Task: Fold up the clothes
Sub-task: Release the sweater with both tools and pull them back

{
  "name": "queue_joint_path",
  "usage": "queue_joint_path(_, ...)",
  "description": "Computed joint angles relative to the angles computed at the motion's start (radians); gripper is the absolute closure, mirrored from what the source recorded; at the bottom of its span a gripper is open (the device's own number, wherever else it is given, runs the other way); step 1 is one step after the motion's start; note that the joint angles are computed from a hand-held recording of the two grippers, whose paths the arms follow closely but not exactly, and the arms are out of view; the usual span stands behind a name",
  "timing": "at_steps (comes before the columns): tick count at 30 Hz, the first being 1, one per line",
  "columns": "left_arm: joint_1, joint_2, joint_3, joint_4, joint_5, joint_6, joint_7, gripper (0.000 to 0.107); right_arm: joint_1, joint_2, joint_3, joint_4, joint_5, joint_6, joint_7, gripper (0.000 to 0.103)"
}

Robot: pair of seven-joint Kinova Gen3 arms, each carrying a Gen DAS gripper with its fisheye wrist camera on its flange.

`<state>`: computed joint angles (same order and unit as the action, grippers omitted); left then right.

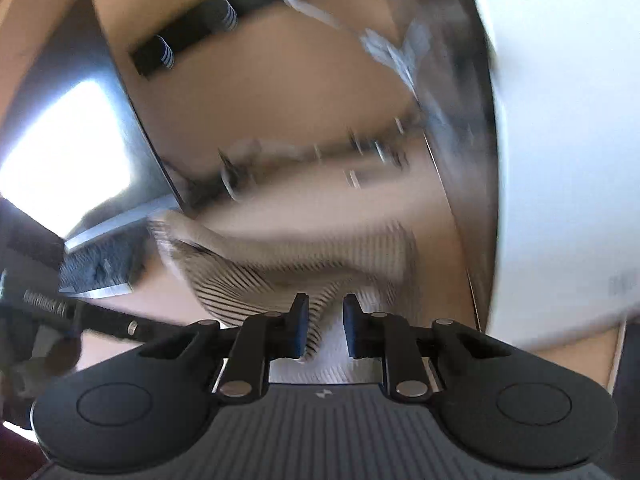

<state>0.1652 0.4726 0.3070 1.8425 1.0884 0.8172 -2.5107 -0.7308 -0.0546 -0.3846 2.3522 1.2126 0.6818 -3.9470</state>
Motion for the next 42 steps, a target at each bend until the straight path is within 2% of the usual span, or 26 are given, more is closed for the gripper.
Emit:
queue_joint_path(1, 0.043, -0.006, -0.039, 0.008, -0.041, -0.017, 0.028, 0.075, -0.006, 0.018, -0.001, 0.001, -0.041, -0.008, 0.017, 0.085)
queue_joint_path(3, 0.075, -0.016, -0.071, 0.021, -0.111, -0.037, 0.065, 0.074, -0.025, 0.053, -0.018, -0.017, -0.122, 0.026, 0.087, 0.085)
queue_joint_path(5, 0.034, -0.035, -0.061, 0.029, -0.125, -0.022, 0.058, 0.06, -0.07, 0.057, -0.029, -0.049, -0.156, 0.107, 0.168, 0.085)
queue_joint_path(6, -0.01, -0.037, -0.029, 0.03, -0.117, -0.022, 0.051, 0.044, -0.096, 0.06, -0.032, -0.064, -0.155, 0.148, 0.209, 0.082)
queue_joint_path(7, -0.042, -0.041, -0.014, 0.038, -0.094, -0.021, 0.035, 0.034, -0.121, 0.065, -0.033, -0.081, -0.153, 0.188, 0.249, 0.071)
queue_joint_path(8, -0.06, -0.047, -0.015, 0.042, -0.069, -0.013, 0.021, 0.032, -0.143, 0.075, -0.037, -0.098, -0.136, 0.229, 0.29, 0.063)
queue_joint_path(9, -0.06, -0.038, -0.016, 0.041, -0.054, -0.012, 0.023, 0.031, -0.164, 0.092, -0.038, -0.116, -0.106, 0.27, 0.331, 0.05)
queue_joint_path(11, -0.057, -0.023, -0.02, 0.034, -0.032, -0.009, 0.041, 0.031, -0.158, 0.156, -0.063, -0.145, -0.035, 0.33, 0.412, 0.047)
queue_joint_path(13, -0.031, 0.007, -0.015, 0.02, -0.023, -0.015, 0.069, 0.031, -0.176, 0.201, -0.033, -0.164, -0.003, 0.366, 0.493, 0.047)
queue_joint_path(15, -0.007, 0.033, -0.009, 0.01, -0.033, -0.009, 0.096, 0.032, -0.207, 0.216, 0.044, -0.174, 0.014, 0.349, 0.575, 0.047)
queue_joint_path(16, -0.008, 0.04, 0.0, 0.012, -0.03, -0.009, 0.092, 0.032, -0.194, 0.208, 0.069, -0.177, 0.013, 0.316, 0.6, 0.047)
queue_joint_path(20, -0.014, 0.113, 0.037, 0.013, 0.036, 0.026, 0.083, 0.031, -0.025, 0.228, 0.044, -0.171, 0.069, 0.153, 0.607, 0.047)
queue_joint_path(22, 0.009, 0.131, 0.033, 0.017, 0.062, -0.01, 0.088, 0.032, 0.013, 0.225, 0.049, -0.153, 0.043, 0.072, 0.624, 0.046)
queue_joint_path(24, 0.024, 0.142, 0.014, 0.015, 0.084, -0.038, 0.12, 0.04, -0.012, 0.2, 0.103, -0.127, 0.035, 0.006, 0.61, 0.045)
queue_joint_path(26, -0.02, 0.152, 0.028, 0.034, 0.156, -0.049, 0.116, 0.039, -0.001, 0.164, 0.133, -0.107, 0.023, -0.075, 0.607, 0.042)
queue_joint_path(28, -0.033, 0.128, 0.018, 0.062, 0.233, -0.107, 0.065, 0.039, 0.013, 0.151, 0.136, -0.088, 0.06, -0.141, 0.552, 0.039)
queue_joint_path(31, -0.037, 0.1, -0.007, 0.074, 0.342, -0.217, 0.02, 0.039, 0.005, 0.175, 0.12, -0.1, 0.133, -0.186, 0.505, 0.033)
queue_joint_path(33, -0.023, 0.087, -0.047, 0.05, 0.35, -0.254, 0.054, 0.033, 0.024, 0.211, 0.063, -0.136, 0.153, -0.173, 0.546, 0.032)
queue_joint_path(35, -0.02, 0.05, -0.085, 0.045, 0.315, -0.283, 0.085, 0.029, -0.014, 0.232, 0.043, -0.172, 0.152, -0.107, 0.592, 0.032)
queue_joint_path(37, -0.028, 0.021, -0.074, 0.06, 0.334, -0.311, 0.066, 0.024, -0.106, 0.229, 0.075, -0.177, 0.198, -0.026, 0.577, 0.033)
queue_joint_path(39, -0.066, 0.001, -0.08, 0.082, 0.359, -0.294, 0.024, 0.021, -0.199, 0.234, 0.122, -0.17, 0.265, 0.056, 0.552, 0.033)
queue_joint_path(41, -0.067, -0.028, -0.093, 0.115, 0.377, -0.296, 0.016, 0.021, -0.236, 0.265, 0.13, -0.18, 0.278, 0.131, 0.544, 0.033)
queue_joint_path(42, -0.055, -0.032, -0.097, 0.119, 0.375, -0.299, 0.03, 0.021, -0.226, 0.285, 0.12, -0.192, 0.26, 0.15, 0.56, 0.033)
